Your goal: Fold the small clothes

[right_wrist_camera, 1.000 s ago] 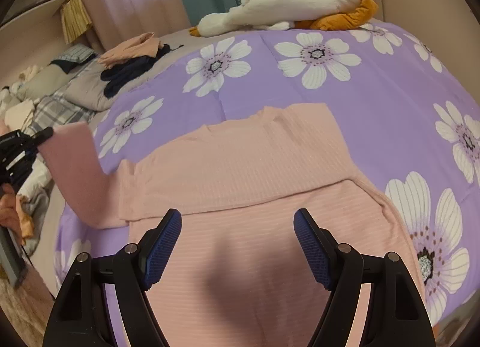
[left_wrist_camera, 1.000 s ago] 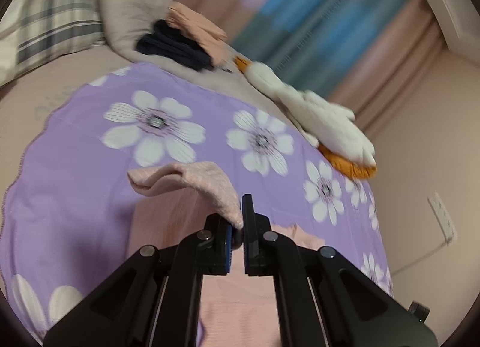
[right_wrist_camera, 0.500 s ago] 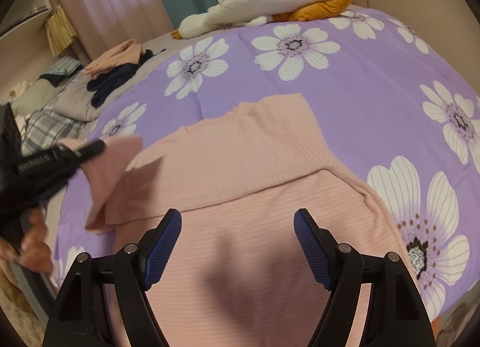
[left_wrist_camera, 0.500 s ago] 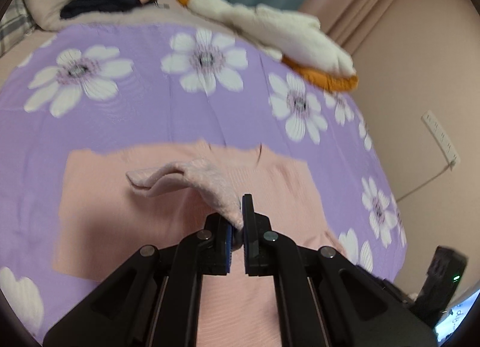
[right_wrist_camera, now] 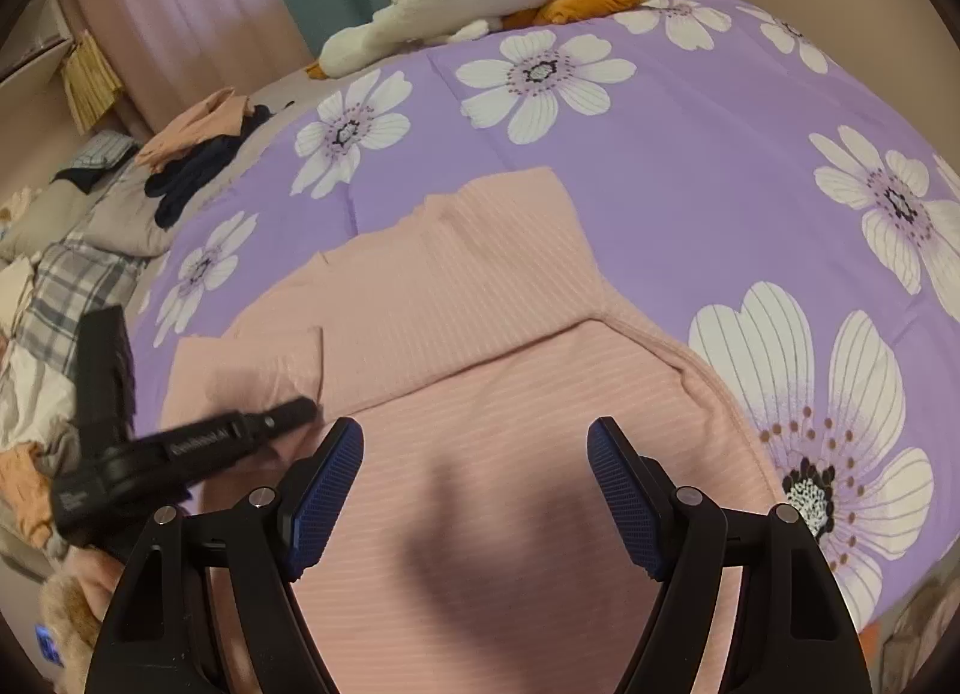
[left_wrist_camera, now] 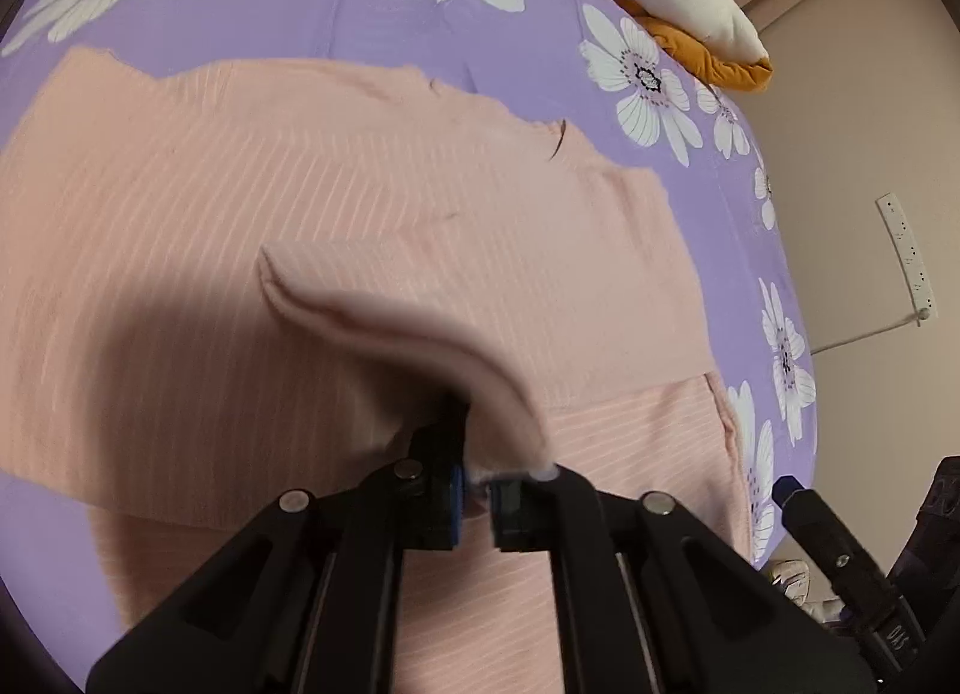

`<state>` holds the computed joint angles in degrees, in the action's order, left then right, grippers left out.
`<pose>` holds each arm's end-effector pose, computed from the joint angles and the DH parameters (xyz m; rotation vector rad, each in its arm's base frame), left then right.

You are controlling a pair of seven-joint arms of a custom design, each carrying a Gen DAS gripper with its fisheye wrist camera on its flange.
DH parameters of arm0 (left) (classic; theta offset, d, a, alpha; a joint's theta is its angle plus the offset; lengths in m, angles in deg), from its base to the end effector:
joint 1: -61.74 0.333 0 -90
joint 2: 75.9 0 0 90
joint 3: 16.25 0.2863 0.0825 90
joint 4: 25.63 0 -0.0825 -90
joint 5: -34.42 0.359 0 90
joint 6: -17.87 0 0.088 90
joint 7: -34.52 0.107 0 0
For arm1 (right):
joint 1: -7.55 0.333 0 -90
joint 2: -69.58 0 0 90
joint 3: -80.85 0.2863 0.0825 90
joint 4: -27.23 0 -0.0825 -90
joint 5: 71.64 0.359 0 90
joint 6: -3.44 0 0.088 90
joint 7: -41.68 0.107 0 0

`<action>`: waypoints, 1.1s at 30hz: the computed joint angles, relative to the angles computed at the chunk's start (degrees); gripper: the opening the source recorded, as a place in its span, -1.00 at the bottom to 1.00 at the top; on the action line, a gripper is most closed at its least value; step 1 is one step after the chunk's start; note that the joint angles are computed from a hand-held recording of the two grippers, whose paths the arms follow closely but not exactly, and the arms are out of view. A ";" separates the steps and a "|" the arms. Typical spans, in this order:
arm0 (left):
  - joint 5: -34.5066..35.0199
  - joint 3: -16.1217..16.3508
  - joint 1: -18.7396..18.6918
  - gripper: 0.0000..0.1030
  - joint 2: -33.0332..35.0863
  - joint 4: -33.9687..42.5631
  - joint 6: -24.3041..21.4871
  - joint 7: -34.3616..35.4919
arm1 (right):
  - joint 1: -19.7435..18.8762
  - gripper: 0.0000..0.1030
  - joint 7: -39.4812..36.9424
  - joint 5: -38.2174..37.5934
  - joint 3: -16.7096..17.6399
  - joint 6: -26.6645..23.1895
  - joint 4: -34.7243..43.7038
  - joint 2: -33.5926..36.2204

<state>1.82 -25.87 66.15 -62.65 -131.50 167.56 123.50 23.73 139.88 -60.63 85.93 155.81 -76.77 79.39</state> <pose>0.6269 -0.0383 0.4412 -2.4284 1.6796 -1.0410 0.5875 0.2192 0.5026 -1.8176 1.6742 -0.2602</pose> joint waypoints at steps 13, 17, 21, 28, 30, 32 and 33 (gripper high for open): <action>-2.74 4.16 -0.07 0.07 -16.29 -13.70 3.26 2.51 | 0.98 0.49 -3.56 -0.91 0.79 -2.71 3.90 2.44; 11.49 5.60 1.61 -0.03 -20.98 -19.36 6.07 -10.86 | 2.18 0.49 -7.32 -1.78 1.96 -4.41 8.81 5.59; 14.20 7.89 2.08 -0.24 -23.94 -23.11 5.89 -15.42 | 4.04 0.49 -11.98 -3.04 3.07 -7.47 15.65 10.27; 14.78 9.87 2.69 -0.24 -28.15 -27.84 5.54 -18.12 | 9.21 0.49 -14.99 -8.67 2.28 -14.48 27.09 18.67; 14.85 10.10 2.70 -0.24 -28.85 -28.52 5.53 -18.47 | 10.57 0.46 -14.96 -10.65 1.57 -15.51 29.45 20.54; 14.79 10.33 2.62 -0.24 -29.19 -28.81 5.49 -18.54 | 12.25 0.26 -14.32 -13.52 0.34 -17.17 32.89 23.16; 14.83 10.40 2.63 -0.24 -29.41 -28.98 5.42 -18.61 | 12.86 0.10 -14.16 -14.60 -0.11 -18.21 34.86 24.52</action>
